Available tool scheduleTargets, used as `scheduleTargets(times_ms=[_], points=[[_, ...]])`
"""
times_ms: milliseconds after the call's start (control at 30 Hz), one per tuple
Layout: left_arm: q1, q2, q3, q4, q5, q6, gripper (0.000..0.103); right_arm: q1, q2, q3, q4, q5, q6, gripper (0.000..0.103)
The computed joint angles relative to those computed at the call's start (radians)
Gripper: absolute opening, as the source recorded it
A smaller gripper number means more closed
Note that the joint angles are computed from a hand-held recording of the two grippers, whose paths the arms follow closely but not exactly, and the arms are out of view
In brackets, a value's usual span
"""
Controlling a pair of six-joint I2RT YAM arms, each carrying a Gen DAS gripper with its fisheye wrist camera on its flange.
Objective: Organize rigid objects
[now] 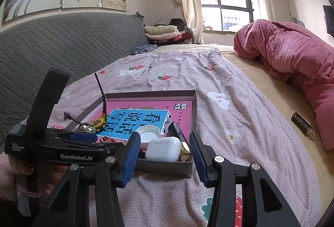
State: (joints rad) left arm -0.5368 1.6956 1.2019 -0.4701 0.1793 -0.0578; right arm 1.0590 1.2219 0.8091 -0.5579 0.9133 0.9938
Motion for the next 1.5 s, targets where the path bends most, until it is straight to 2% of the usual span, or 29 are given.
scheduleTargets(times_ms=[400, 733, 1000, 1133, 1300, 1500], points=[[0.043, -0.167, -0.126, 0.003, 0.012, 0.035, 0.081, 0.077, 0.089, 0.121, -0.132, 0.039, 0.111, 0.048], [0.104, -0.329, -0.199, -0.025, 0.064, 0.054, 0.081, 0.149, 0.194, 0.255, -0.32, 0.049, 0.303, 0.049], [0.101, -0.465, -0.291, -0.003, -0.056, 0.049, 0.081, 0.189, 0.267, 0.341, -0.482, 0.026, 0.477, 0.049], [0.105, -0.524, -0.317, -0.02, -0.067, 0.044, 0.081, 0.212, 0.3, 0.376, -0.524, 0.006, 0.521, 0.049], [0.089, -0.561, -0.321, -0.082, -0.119, 0.032, 0.081, 0.234, 0.342, 0.427, -0.567, -0.007, 0.542, 0.049], [0.095, -0.598, -0.332, -0.139, -0.099, 0.032, 0.081, 0.25, 0.404, 0.495, -0.619, -0.022, 0.55, 0.049]])
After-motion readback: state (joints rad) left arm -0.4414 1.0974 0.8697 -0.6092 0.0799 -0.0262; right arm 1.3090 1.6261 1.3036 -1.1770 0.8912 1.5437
